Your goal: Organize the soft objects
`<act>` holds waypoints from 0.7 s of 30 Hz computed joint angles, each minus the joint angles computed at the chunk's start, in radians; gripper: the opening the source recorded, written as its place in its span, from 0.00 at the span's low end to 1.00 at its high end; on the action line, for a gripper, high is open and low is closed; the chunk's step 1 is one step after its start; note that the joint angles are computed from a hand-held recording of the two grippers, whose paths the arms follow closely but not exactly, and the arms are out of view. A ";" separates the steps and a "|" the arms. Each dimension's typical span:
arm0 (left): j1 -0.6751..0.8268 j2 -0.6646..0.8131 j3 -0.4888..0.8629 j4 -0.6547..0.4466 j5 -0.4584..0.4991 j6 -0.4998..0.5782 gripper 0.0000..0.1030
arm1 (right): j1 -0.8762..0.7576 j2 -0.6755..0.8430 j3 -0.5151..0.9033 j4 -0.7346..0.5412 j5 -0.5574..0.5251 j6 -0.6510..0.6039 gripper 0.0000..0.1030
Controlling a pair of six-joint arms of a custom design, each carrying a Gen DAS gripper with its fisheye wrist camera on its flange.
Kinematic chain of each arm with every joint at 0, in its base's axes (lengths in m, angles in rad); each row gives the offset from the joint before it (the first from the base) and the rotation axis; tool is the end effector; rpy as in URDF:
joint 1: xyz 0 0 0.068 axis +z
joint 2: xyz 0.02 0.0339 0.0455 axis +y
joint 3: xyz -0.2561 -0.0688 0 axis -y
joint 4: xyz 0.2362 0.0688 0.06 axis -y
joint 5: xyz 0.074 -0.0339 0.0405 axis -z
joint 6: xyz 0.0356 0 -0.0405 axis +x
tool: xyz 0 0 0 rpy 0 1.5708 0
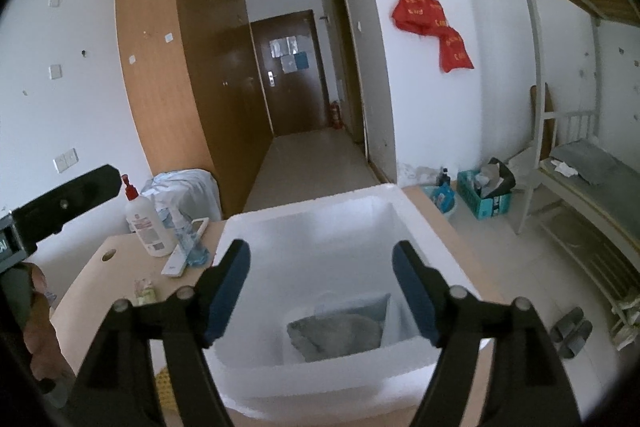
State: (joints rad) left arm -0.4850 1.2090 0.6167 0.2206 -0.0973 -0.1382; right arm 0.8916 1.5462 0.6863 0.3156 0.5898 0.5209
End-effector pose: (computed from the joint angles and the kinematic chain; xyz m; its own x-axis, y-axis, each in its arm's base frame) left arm 0.2323 -0.1185 0.2312 -0.3711 0.0406 -0.9277 0.3360 0.9372 -0.0934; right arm 0.2051 0.2225 0.1760 -0.4552 0.0946 -0.8854 -0.1397 0.9744 0.1759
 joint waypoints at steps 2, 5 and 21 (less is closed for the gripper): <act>-0.004 -0.010 -0.006 0.001 -0.001 0.000 0.83 | -0.002 -0.001 0.002 0.002 -0.005 -0.004 0.75; -0.011 -0.047 -0.026 -0.011 -0.018 0.001 0.83 | 0.023 -0.011 -0.009 0.005 0.015 0.003 0.75; 0.090 -0.591 -0.210 -0.319 -0.081 0.015 1.00 | 0.243 -0.007 -0.016 0.099 0.139 0.005 0.98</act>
